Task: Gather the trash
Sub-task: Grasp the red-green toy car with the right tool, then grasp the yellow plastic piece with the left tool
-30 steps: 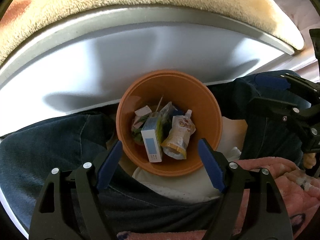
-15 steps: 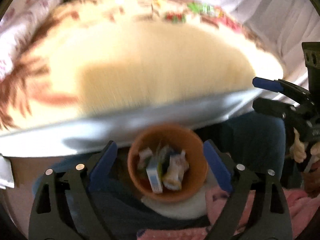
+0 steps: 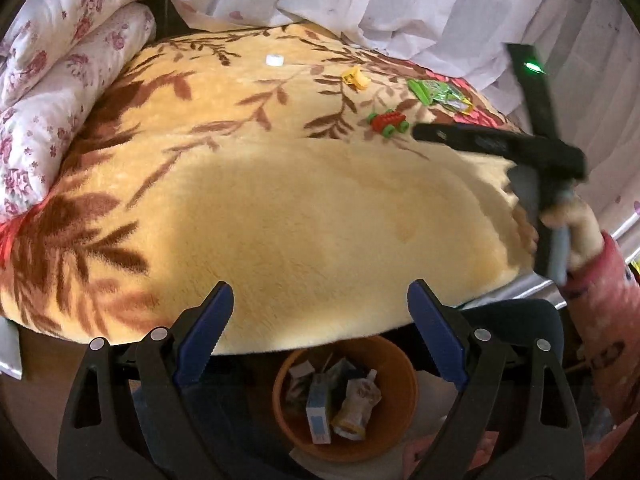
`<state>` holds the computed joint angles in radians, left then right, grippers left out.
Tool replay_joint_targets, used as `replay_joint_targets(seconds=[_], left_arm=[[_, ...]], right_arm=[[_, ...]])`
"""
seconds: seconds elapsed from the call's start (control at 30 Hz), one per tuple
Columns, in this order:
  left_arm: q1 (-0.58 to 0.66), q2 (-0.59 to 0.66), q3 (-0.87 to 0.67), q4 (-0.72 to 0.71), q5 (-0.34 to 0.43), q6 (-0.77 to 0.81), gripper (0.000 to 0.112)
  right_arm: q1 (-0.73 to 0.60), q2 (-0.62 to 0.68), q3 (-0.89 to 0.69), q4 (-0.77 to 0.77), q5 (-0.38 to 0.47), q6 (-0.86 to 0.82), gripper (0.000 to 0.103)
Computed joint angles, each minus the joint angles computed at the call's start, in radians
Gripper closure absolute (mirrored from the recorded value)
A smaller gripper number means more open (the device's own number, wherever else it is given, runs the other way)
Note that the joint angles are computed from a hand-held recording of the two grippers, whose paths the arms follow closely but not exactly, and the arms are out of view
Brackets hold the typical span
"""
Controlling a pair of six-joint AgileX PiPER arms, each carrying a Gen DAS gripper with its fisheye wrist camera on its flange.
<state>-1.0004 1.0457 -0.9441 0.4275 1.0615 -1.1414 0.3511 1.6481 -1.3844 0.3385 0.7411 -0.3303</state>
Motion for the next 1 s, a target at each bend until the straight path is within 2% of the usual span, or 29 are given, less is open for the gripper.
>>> replay_joint_targets(seconds=[0.1, 0.27, 0.3, 0.33, 0.4, 0.6, 0.8, 1.0], left_arm=[[0.066, -0.005, 0.009, -0.038, -0.029, 0.050, 0.026], [0.156, -0.008, 0.018, -0.086, -0.055, 0.121, 0.026], [0.169, -0.008, 0.020, -0.094, -0.060, 0.131, 0.026], [0.178, -0.008, 0.021, -0.099, -0.063, 0.137, 0.026], [0.189, -0.007, 0.022, -0.110, -0.071, 0.146, 0.026], [0.173, 0.007, 0.005, -0.103, -0.071, 0.146, 0.026], [0.186, 0.050, -0.054, -0.096, -0.065, 0.180, 0.026], [0.286, 0.183, -0.176, -0.141, -0.146, 0.311, 0.026]], right_arm=[[0.013, 0.169, -0.190, -0.082, 0.049, 0.067, 0.008], [0.023, 0.358, -0.421, -0.155, 0.156, 0.125, 0.008], [0.022, 0.395, -0.469, -0.156, 0.189, 0.127, 0.013], [0.025, 0.408, -0.484, -0.169, 0.199, 0.137, 0.025], [0.026, 0.421, -0.494, -0.178, 0.217, 0.142, 0.028], [0.024, 0.311, -0.351, -0.158, 0.123, 0.105, 0.029], [-0.006, 0.081, -0.111, -0.047, 0.032, -0.025, 0.029], [-0.053, -0.171, 0.109, 0.048, 0.010, -0.132, 0.029]])
